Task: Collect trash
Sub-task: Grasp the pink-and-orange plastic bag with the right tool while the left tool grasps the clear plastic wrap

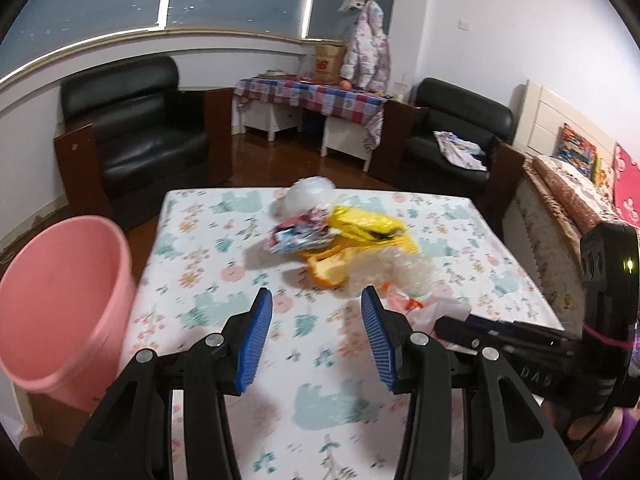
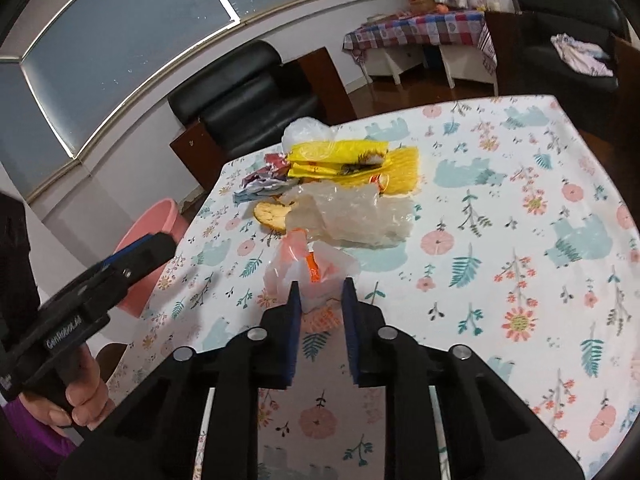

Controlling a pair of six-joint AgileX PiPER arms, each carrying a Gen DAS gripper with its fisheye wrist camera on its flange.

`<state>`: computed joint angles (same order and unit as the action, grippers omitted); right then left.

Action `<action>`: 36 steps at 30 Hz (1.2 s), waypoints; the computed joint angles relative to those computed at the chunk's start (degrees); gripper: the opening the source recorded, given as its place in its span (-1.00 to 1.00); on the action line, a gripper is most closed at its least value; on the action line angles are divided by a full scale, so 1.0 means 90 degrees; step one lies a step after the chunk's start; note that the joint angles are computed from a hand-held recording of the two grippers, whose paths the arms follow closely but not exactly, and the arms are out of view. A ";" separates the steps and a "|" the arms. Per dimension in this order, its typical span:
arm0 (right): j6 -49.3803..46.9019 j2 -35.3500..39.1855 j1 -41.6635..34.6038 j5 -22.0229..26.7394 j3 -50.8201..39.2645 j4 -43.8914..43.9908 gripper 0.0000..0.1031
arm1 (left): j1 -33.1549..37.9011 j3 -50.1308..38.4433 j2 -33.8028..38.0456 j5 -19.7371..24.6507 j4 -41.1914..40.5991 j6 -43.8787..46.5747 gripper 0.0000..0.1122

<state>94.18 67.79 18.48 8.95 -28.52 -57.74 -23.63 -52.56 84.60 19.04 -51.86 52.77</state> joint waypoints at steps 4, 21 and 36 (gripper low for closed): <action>0.0759 -0.0568 0.0288 0.0615 0.0265 -0.0555 -0.64 | -0.0231 -0.0401 0.0292 0.0223 0.0128 -0.0182 -0.19; 0.2044 -0.1254 0.0772 0.1734 0.0776 -0.1363 -0.64 | -0.1168 -0.2490 0.2222 0.0517 0.2142 -0.2198 -0.18; 0.2110 -0.1311 0.0753 0.1675 0.0805 -0.1447 -0.64 | -0.1394 -0.2631 0.2632 0.0123 0.2915 -0.2673 0.09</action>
